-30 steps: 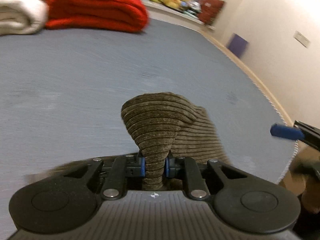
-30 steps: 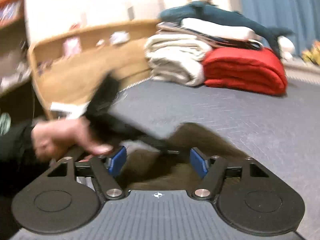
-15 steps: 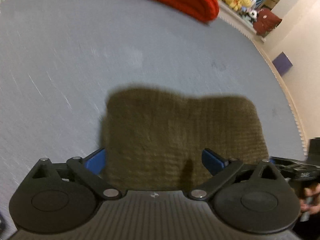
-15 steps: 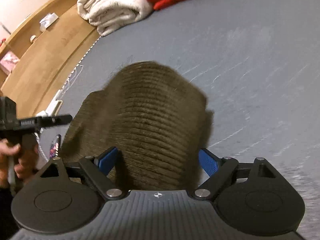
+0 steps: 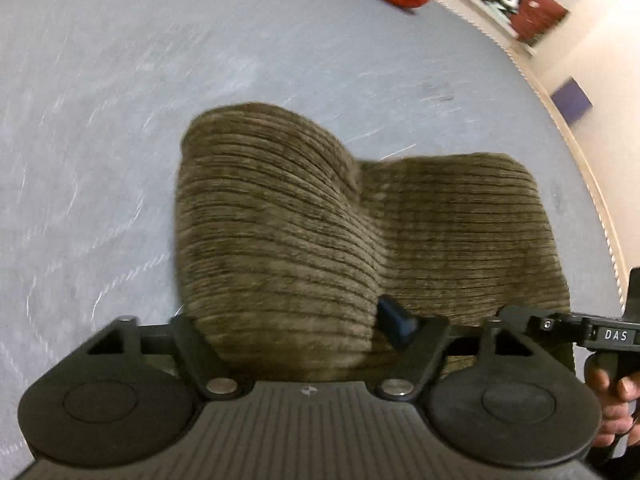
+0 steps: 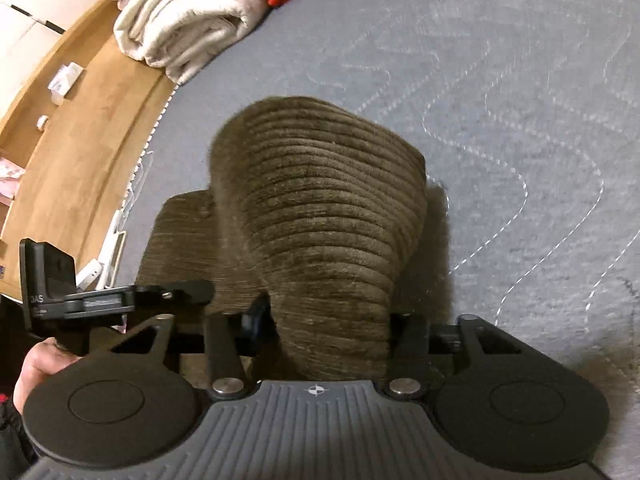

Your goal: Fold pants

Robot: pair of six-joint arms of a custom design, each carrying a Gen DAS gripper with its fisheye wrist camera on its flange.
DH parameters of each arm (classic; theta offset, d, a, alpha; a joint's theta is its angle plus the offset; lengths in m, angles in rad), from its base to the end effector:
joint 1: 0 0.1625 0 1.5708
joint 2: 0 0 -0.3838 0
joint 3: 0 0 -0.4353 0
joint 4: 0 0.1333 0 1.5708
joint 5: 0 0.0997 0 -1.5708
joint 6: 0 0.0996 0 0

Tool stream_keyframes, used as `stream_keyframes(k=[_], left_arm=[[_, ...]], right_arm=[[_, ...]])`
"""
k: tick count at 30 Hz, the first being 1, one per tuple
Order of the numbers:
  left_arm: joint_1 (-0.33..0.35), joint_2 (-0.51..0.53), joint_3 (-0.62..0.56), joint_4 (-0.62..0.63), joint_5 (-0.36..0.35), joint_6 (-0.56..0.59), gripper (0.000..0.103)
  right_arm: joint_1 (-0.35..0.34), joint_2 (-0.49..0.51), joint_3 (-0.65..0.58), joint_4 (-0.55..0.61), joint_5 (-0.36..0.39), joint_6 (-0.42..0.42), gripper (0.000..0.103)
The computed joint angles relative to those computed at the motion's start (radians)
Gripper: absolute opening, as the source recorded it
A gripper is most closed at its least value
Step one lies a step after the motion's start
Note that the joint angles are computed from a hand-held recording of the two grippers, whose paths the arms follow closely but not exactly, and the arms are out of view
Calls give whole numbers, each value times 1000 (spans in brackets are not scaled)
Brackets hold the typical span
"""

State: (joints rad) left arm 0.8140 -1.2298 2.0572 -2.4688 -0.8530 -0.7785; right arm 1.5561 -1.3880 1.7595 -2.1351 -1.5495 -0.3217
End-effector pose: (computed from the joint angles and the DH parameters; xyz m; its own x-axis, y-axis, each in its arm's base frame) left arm -0.2178 -0.5202 0.1359 -0.8935 -0.1651 -0.4176 0.0807 0.8558 -0.5109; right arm 0.1267 -0.5942 0.3033 -0.9530 -0.3002 0.0408 -0.3024 0.9344 -0.1884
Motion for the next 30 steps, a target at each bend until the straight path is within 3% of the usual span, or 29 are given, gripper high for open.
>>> stream_keyframes(k=[4, 7, 10, 14, 17, 19, 20, 21, 22, 24, 26, 28, 30], left_arm=[[-17, 82, -47, -81, 12, 78, 60], [-31, 158, -100, -140, -3, 115, 56], [-36, 259, -177, -252, -42, 192, 53], [-45, 388, -308, -353, -84, 320, 52], [-34, 458, -391, -413, -157, 386, 55], [-48, 519, -451, -409, -72, 391, 69], [-62, 554, -494, -358, 32, 395, 71], [-70, 590, -541, -267, 137, 394, 71], [-75, 619, -573, -189, 241, 392, 70], [-85, 644, -590, -157, 325, 369, 67], [-103, 630, -555, -292, 241, 408, 66], [-103, 656, -582, -357, 123, 504, 66], [-102, 656, -581, -325, 40, 582, 63]], right_arm=[[-1, -15, -3, -35, -27, -34, 42], [-10, -26, -28, -52, -32, -48, 41], [-22, -37, -67, -79, -42, -112, 41], [-53, -42, -134, -118, -34, -177, 41], [-91, -40, -204, -109, 3, -218, 41], [-118, -33, -252, -92, 35, -254, 43], [-134, -20, -280, -87, 51, -271, 45], [-146, -2, -302, -99, 51, -269, 55], [-152, 16, -312, -139, 25, -256, 66], [-146, 47, -295, -302, -128, -242, 65], [-142, 63, -285, -410, -232, -230, 64], [-157, 44, -290, -370, -172, -224, 64], [-149, 27, -276, -365, -132, -285, 64]])
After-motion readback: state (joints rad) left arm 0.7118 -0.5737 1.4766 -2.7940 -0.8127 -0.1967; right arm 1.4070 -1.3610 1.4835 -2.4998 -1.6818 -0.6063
